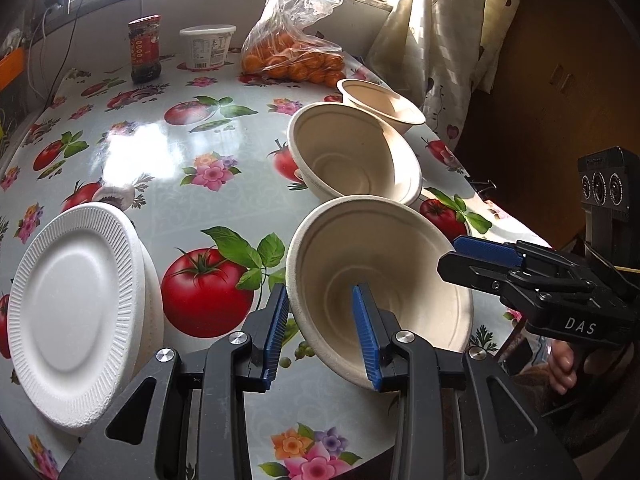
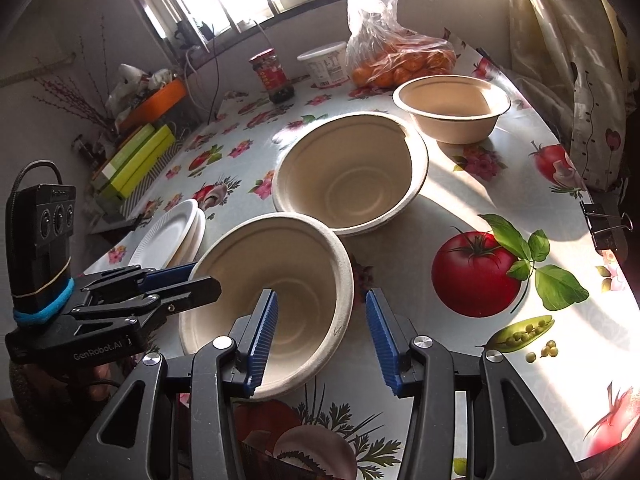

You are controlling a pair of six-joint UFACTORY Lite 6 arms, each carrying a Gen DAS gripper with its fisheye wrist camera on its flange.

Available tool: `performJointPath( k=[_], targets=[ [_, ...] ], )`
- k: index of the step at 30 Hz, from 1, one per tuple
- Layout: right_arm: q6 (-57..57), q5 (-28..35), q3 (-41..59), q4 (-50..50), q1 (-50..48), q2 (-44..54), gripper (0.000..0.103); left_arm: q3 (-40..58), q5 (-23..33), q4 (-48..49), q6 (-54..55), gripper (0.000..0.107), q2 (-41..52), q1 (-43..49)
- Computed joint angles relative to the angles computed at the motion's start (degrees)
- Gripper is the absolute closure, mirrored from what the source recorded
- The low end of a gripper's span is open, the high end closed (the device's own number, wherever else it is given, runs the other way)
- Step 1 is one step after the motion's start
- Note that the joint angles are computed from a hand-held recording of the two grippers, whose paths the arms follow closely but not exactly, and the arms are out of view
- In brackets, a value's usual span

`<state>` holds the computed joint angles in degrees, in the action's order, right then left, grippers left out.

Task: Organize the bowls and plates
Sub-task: 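Close the left gripper on the rim of the nearest beige bowl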

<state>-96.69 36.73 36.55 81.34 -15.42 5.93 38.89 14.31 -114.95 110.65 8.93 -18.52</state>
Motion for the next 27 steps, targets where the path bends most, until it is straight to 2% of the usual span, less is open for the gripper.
performJointPath(
  k=[9,15,21,27],
  targets=[
    [-0.36,2.17,-1.00,-1.65,-5.16,-1.25,0.057,1.12,-1.58,-1.39,-0.40,0.072,1.41,-4.49],
    [-0.27,3.85,-1.43,-2.46,-8.66,-2.52,0.057,-0.06,-0.64,-1.62,-0.58,0.072,-0.70,-3.52],
    [1.74,2.93,0.59,-3.53,-10.52,-3.81,0.057,1.86,-0.15,6.98,-7.54,0.072,-1.42,-0.40],
    [5.06,-1.17,5.11,-2.42,-9.83,-2.07,0.057,10.74,-0.05,17.68,-16.88,0.072,3.00,2.36]
  ],
)
